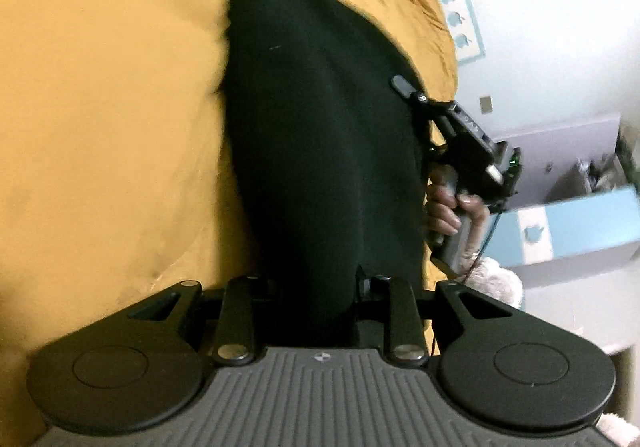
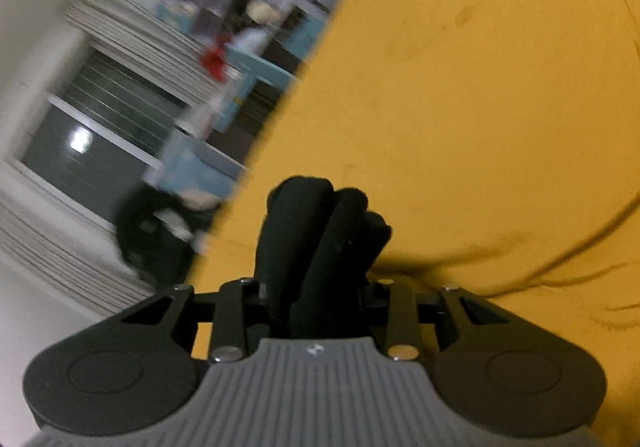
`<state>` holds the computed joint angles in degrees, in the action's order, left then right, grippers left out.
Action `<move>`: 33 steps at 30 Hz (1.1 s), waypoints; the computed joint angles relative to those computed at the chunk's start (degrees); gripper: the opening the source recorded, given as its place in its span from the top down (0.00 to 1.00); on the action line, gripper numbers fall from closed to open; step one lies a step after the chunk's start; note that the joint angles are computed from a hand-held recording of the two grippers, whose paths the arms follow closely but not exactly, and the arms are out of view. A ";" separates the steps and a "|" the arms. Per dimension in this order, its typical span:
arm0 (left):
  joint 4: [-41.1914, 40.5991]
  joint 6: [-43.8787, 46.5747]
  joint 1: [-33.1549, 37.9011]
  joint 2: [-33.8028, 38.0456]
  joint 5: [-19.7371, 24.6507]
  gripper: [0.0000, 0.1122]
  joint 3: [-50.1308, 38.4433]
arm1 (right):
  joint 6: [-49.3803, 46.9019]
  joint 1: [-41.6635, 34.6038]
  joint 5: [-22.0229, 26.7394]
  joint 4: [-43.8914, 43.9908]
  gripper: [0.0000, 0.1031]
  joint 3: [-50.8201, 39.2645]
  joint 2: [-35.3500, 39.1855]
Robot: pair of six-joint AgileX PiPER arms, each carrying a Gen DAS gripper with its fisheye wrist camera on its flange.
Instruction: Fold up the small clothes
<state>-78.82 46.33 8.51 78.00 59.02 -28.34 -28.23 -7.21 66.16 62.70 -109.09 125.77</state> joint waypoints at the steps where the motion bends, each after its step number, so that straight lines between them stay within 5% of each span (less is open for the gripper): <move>1: -2.85 4.47 1.06 1.33 1.19 0.71 1.83 | 0.60 0.31 -1.30 -1.20 0.72 -0.15 1.21; 5: -3.39 8.80 1.83 2.45 3.78 0.66 2.13 | -2.15 -0.94 -1.87 2.70 0.68 2.80 2.78; 9: 2.72 0.85 1.54 0.39 3.76 0.66 -2.03 | 0.96 -1.13 -4.29 -2.04 0.55 4.74 -1.41; 14: 14.95 -6.84 12.35 -12.69 8.00 0.62 -3.95 | -8.96 -3.96 -11.56 -8.74 0.54 20.18 -20.59; 17: 18.71 -11.23 11.44 -22.64 6.73 0.62 -4.36 | -20.96 -6.95 -9.06 -7.29 0.54 31.76 -35.31; 20: 20.93 -17.89 -0.85 -27.59 -2.87 0.54 -5.40 | -26.23 -9.61 -3.55 -7.97 0.64 40.73 -48.06; 22: 27.85 -26.79 -11.84 -28.94 -12.52 0.54 -6.35 | -27.91 -10.05 -0.89 -9.51 0.65 46.17 -55.45; 24: 30.23 -30.52 -17.89 -28.86 -17.63 0.54 -5.63 | -29.51 -9.50 -0.51 -10.18 0.65 50.58 -60.25; 28: 22.22 -19.68 -8.29 -27.76 -12.94 0.54 0.28 | -28.76 -8.07 -6.84 -14.04 0.65 60.74 -66.16; 33: 10.19 -6.37 -0.76 -26.05 -10.96 0.65 8.67 | -37.52 -16.87 -6.12 -11.94 0.78 69.24 -65.46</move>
